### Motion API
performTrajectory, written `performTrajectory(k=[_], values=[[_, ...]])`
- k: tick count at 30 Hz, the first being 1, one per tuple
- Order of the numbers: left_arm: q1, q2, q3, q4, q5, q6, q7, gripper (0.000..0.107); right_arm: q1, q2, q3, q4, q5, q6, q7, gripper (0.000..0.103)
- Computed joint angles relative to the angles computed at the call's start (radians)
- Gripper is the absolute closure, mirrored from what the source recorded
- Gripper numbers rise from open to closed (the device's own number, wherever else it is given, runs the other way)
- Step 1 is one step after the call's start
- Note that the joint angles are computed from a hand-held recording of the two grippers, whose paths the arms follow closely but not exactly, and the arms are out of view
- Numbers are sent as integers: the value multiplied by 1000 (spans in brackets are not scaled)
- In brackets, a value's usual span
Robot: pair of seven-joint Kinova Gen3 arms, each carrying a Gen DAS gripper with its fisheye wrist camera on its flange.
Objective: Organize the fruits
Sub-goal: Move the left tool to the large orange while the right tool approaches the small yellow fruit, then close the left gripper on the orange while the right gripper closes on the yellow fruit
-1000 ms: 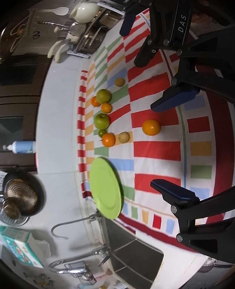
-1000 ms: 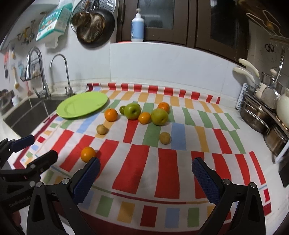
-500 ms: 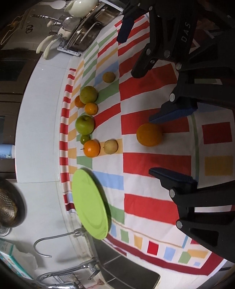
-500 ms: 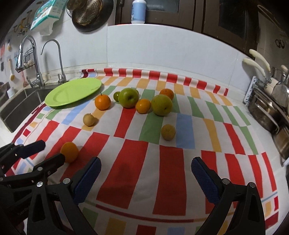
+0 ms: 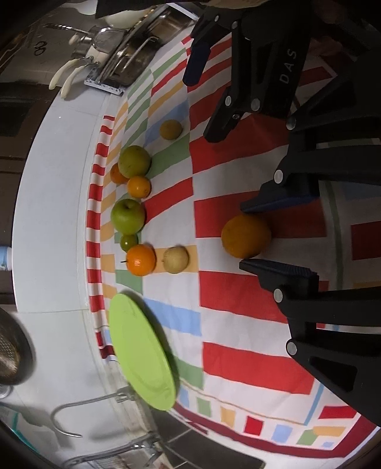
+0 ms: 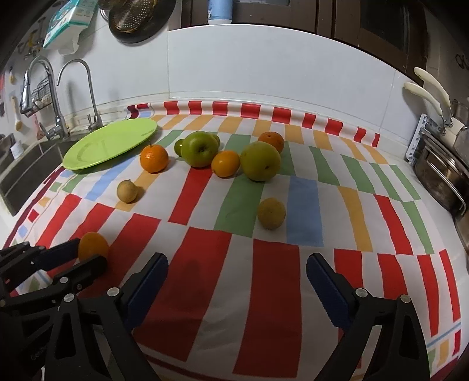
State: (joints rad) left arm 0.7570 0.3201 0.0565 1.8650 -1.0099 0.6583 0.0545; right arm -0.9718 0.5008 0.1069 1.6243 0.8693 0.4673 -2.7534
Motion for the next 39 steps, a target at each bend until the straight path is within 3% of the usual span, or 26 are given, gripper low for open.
performTrajectory(k=[4,10,12,20,26,39], values=[[-23,6,2,-29,25,-24,-59,76,57,5,-38,-25,-76,-5,64,13],[-31,40,-16,-99,45,-34,-140,76,71,31,-8,-73,-129,-10,101,19],[-38,55,-20,-126,70,-39,-187,76,86,51,-15,-110,-156,13,142,28],[-25,87,-74,-172,122,-75,-257,76,195,101,-81,-199,-355,25,336,49],[-13,89,-101,-175,148,-78,-274,76,188,117,-54,-221,-418,25,400,75],[11,25,-100,-109,73,-82,-186,76,123,67,-2,-161,-429,-19,406,75]])
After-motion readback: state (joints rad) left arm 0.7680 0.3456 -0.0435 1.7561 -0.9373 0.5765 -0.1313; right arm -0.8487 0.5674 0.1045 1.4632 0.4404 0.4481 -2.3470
